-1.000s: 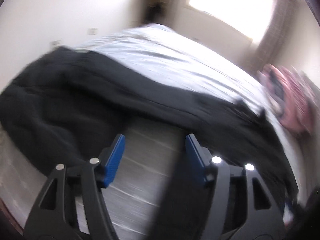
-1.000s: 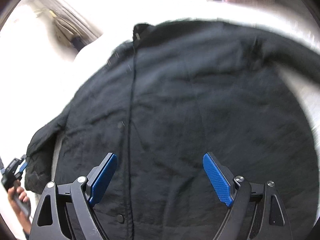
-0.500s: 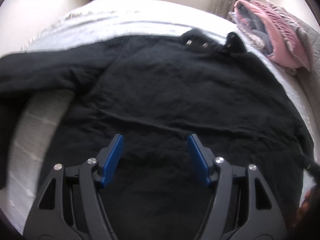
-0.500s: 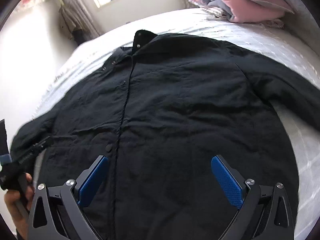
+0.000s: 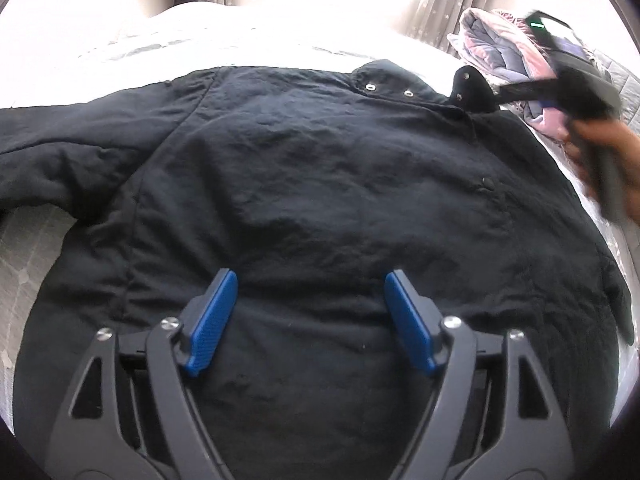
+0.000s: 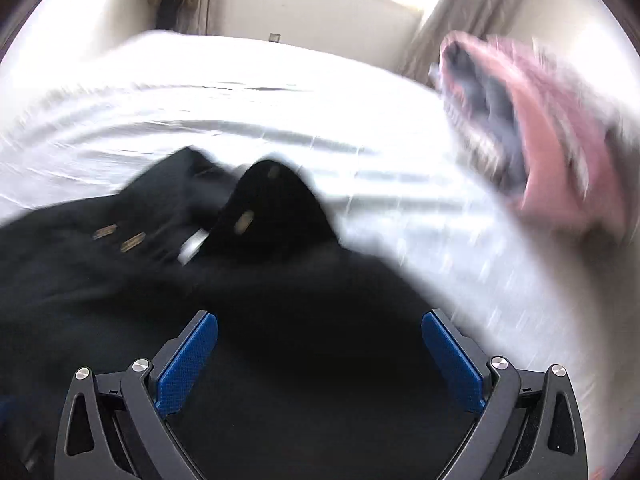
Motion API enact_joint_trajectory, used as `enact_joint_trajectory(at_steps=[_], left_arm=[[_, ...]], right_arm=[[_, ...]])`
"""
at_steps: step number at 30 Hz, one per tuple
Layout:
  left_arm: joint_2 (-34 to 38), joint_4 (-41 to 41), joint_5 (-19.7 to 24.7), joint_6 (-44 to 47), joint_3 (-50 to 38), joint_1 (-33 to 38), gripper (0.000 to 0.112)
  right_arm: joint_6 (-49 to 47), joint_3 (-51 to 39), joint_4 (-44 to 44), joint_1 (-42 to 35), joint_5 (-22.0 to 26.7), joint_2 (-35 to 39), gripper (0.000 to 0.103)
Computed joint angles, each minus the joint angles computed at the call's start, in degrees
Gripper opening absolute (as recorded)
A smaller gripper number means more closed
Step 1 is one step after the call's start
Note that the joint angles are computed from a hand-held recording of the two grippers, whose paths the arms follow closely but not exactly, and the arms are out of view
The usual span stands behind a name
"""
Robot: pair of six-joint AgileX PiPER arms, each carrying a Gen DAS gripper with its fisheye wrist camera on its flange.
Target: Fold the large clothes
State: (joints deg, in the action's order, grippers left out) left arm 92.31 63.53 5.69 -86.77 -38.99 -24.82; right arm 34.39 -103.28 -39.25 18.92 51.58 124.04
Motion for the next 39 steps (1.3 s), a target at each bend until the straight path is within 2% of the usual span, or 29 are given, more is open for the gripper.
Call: enact_joint_trajectory(at_steps=[1,3,6,7,8,9,10,11,15,16,17,20,23,25,27,28,31,34,35,36,37,38,39], left_arm=[[-0.13,-0.55,-0.35,0.4,0.19,0.24,0.077],[0.04,3.02,-0.03,-3.36,0.2,-0.05,0.077],[0.14,5.26,0.21,-5.81,0.22,-0.35,0.077],[0.16,5.45,0.12,-6.05,0.21,-0.32,0.077],[0.13,5.6,-0.08,-6.19,0.26,-0.18,0.077],[0.07,6.46,-0.13,-7.14,0.37,-0.17,0.077],[0.02,6.71,-0.08,-7.49,0.4,-0.21,0.077],[0.01,6.65,0.09,-7.44,0.42,-0.33,0.077],[0.03,2.99,-0.23,-3.76,0.31,-0.02,0.077],[0.03,2.96,-0.16,-3.76,0.29,-0.05,0.077],[-0.07,3.25,-0.03,-4.01,0.32,-0.13,0.077],[-0.2,4.59,-1.56,-5.23,0.76,0.92,0.077],[-0.06,5.56,-1.42,-6.36,0.72,0.93,0.077],[-0.07,5.39,-0.39,-6.05,0.57,0.22,0.077],[-0.15,3.55,-0.92,-4.05,0.63,0.64,0.077],[-0.21,2.21,-1.63,-2.66,0.73,1.16,0.077],[-0.08,1.14,-1.44,-1.51,0.53,1.13,0.077],[0.1,1.77,-0.17,-2.13,0.2,0.24,0.077],[0.04,1.08,-0.43,-1.45,0.24,0.43,0.077],[-0.09,0.06,-0.81,-0.49,0.32,0.64,0.077],[-0.13,-0.47,-1.5,0.14,0.47,1.13,0.077],[-0.2,-1.55,-2.08,1.29,0.6,1.55,0.077],[-0.25,-1.53,-2.27,1.33,0.69,1.68,0.077]], right_arm=[[1.09,-5.73,-3.59,-0.05,1.6,4.55,0.102],[-0.24,-17.19,-5.06,-0.02,5.49,12.14,0.102],[-7.38,-30.82,-1.23,-0.24,8.77,20.79,0.102],[-11.47,-32.93,1.04,-0.09,9.01,22.65,0.099],[-15.06,-32.74,2.56,0.12,8.13,23.03,0.083],[-16.36,-30.27,2.37,0.86,6.58,22.36,0.04],[-15.37,-25.5,1.7,1.25,4.16,20.09,0.004],[-12.09,-22.72,-0.92,1.48,3.54,18.68,0.003],[10.67,-0.45,-16.48,1.22,-7.41,1.14,0.002],[16.4,5.28,-20.62,0.93,-11.99,-3.06,0.002],[20.57,11.01,-24.27,1.64,-14.53,-7.56,0.002],[34.64,26.23,-41.42,4.35,-15.83,-14.89,0.002],[47.21,40.49,-50.33,5.83,-14.22,-18.41,0.003],[46.21,43.14,-48.22,2.93,-15.66,-14.03,0.003],[41.89,43.1,-42.72,-0.17,-19.95,-11.58,0.003],[40.12,43.31,-40.37,-1.48,-22.85,-11.94,0.003],[39.4,43.98,-37.0,-3.25,-25.36,-16.93,0.007],[30.5,38.09,-22.1,-4.38,-25.38,-21.81,0.019],[26.08,35.35,-16.37,-4.55,-24.72,-21.89,0.028],[21.79,30.36,-10.64,-4.43,-23.41,-19.89,0.045],[16.62,24.63,-4.91,-3.89,-20.78,-16.97,0.055],[11.19,19.61,0.1,-3.4,-18.11,-14.47,0.064],[7.66,13.88,2.83,-2.36,-15.46,-11.08,0.064]])
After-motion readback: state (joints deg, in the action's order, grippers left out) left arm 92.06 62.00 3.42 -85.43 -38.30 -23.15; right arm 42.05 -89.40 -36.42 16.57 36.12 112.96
